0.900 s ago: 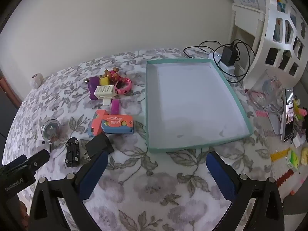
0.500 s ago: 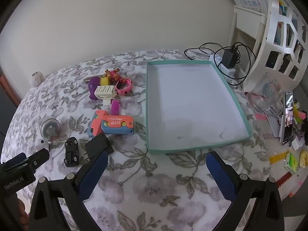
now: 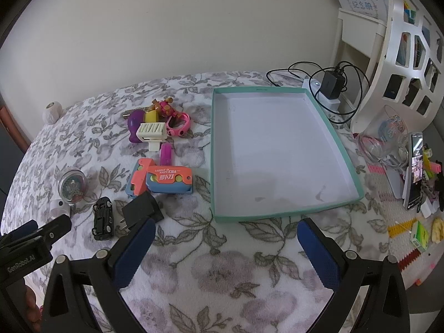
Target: Organize rigid objects
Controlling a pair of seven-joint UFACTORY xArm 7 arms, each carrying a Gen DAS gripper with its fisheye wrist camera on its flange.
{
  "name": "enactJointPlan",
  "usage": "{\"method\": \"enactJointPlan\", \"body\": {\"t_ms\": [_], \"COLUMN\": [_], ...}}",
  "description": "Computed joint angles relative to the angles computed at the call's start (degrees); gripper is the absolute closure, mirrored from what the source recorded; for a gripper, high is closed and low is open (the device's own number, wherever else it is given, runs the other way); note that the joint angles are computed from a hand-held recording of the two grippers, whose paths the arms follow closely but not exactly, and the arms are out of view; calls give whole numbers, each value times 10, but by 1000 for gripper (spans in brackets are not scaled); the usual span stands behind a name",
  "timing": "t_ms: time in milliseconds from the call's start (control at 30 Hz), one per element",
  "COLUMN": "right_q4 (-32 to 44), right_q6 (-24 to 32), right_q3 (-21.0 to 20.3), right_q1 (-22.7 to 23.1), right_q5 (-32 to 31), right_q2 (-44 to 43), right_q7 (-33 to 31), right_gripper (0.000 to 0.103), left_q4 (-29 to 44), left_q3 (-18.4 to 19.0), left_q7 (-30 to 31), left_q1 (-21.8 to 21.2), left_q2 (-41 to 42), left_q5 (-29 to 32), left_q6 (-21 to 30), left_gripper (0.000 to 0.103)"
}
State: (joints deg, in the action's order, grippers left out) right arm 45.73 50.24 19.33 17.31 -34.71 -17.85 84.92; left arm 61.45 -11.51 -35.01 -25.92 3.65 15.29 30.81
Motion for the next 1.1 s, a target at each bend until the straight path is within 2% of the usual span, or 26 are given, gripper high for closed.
{"method": "enactJointPlan", "body": {"t_ms": [1100], "right_q4": [1], "right_q6": [-2], "right_q3": [-3], "right_q1": [0], "right_q5": [3], "right_q2": [2], "right_q7": [-4], "right_gripper": [0], "left_q4": [13], "left_q3": [1], "left_q7": [5], "left_q1": [-3], "left_q2": [7], "left_q5": [-2], "left_q6": [25], "left_gripper": [0]}}
